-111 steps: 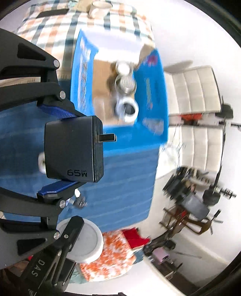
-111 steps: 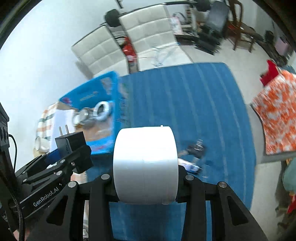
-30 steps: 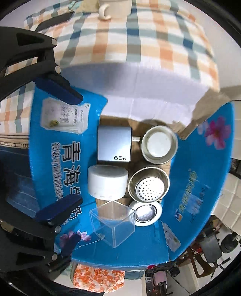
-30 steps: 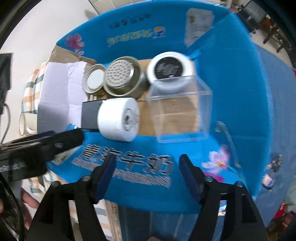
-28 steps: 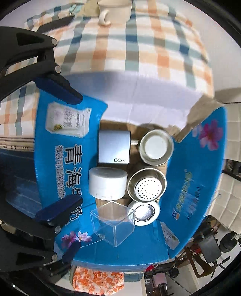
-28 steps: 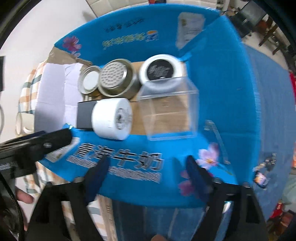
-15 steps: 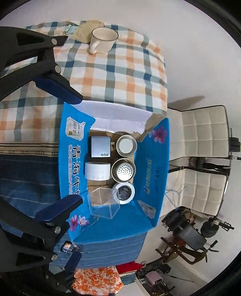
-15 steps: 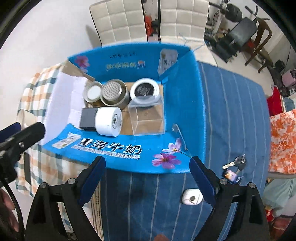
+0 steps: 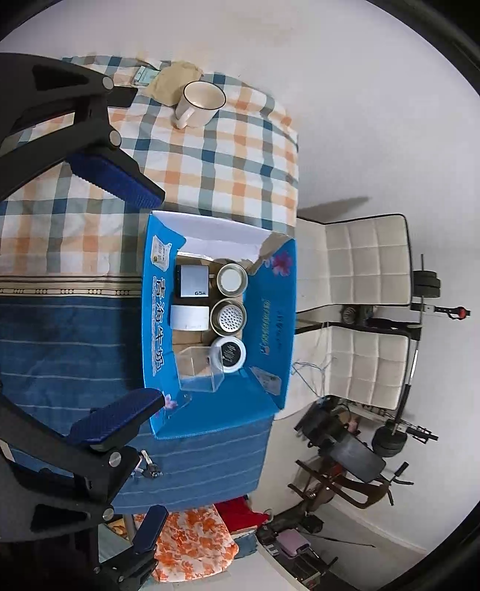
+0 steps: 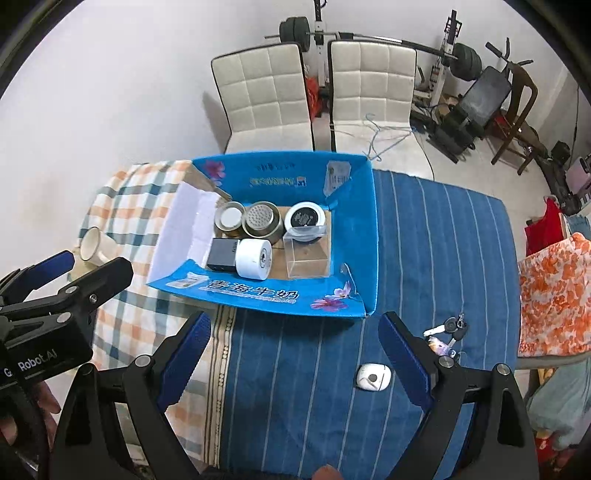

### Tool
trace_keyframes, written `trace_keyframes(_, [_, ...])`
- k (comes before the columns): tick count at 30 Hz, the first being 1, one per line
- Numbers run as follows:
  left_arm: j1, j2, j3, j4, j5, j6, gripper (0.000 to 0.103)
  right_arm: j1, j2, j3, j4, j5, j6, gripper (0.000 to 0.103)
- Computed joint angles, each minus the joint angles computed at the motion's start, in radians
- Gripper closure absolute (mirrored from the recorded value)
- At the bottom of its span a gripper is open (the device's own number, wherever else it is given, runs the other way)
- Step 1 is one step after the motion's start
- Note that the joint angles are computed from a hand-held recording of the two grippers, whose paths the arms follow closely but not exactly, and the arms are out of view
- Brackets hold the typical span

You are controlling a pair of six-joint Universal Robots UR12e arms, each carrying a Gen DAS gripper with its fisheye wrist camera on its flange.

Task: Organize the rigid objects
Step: 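Withdraw both tools from the blue box toward the white device and lighter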

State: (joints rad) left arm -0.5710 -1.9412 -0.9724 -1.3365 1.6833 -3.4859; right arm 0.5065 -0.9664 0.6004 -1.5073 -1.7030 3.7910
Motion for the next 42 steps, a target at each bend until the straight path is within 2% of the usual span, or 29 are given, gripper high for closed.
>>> trace_keyframes(6, [-0.015,0.011,0.005,0.010,0.028,-0.005,0.003,0.008,-0.018,-0.001,-0.025,-0.010,-0.011,0.009])
trace_keyframes(12, [-0.028,0.007,0.016,0.008,0.040,-0.021,0.003,0.003,-0.049,0.046,-0.070,0.004,-0.019,0.009])
trace_keyframes(19, [-0.063,-0.038,0.065,0.008,0.037,-0.030,0.003,-0.035,-0.146,0.208,-0.136,0.018,0.024,0.009])
trace_keyframes(22, [-0.084,-0.069,0.090,0.012,0.023,-0.026,0.003,-0.067,-0.206,0.302,-0.129,-0.006,0.068,0.009])
trace_keyframes(26, [-0.125,-0.132,0.143,-0.011,0.040,0.013,0.003,-0.115,-0.277,0.420,-0.078,-0.025,0.125,0.008])
trace_keyframes(29, [-0.145,-0.176,0.178,-0.046,0.007,0.030,0.003,-0.150,-0.326,0.511,-0.044,-0.024,0.147,0.008])
trace_keyframes(32, [-0.167,-0.226,0.221,-0.111,-0.010,0.053,0.003,-0.184,-0.368,0.600,-0.042,0.011,0.152,0.009])
trace_keyframes(35, [-0.180,-0.274,0.255,-0.199,-0.051,0.065,0.003,-0.210,-0.400,0.686,-0.064,0.033,0.145,0.008])
trace_keyframes(39, [-0.189,-0.320,0.262,-0.291,-0.121,0.042,0.003,-0.240,-0.425,0.786,-0.129,0.086,0.116,0.008])
trace_keyframes(42, [-0.191,-0.351,0.266,-0.355,-0.176,0.025,0.016,-0.256,-0.418,0.833,-0.174,0.121,0.066,0.009])
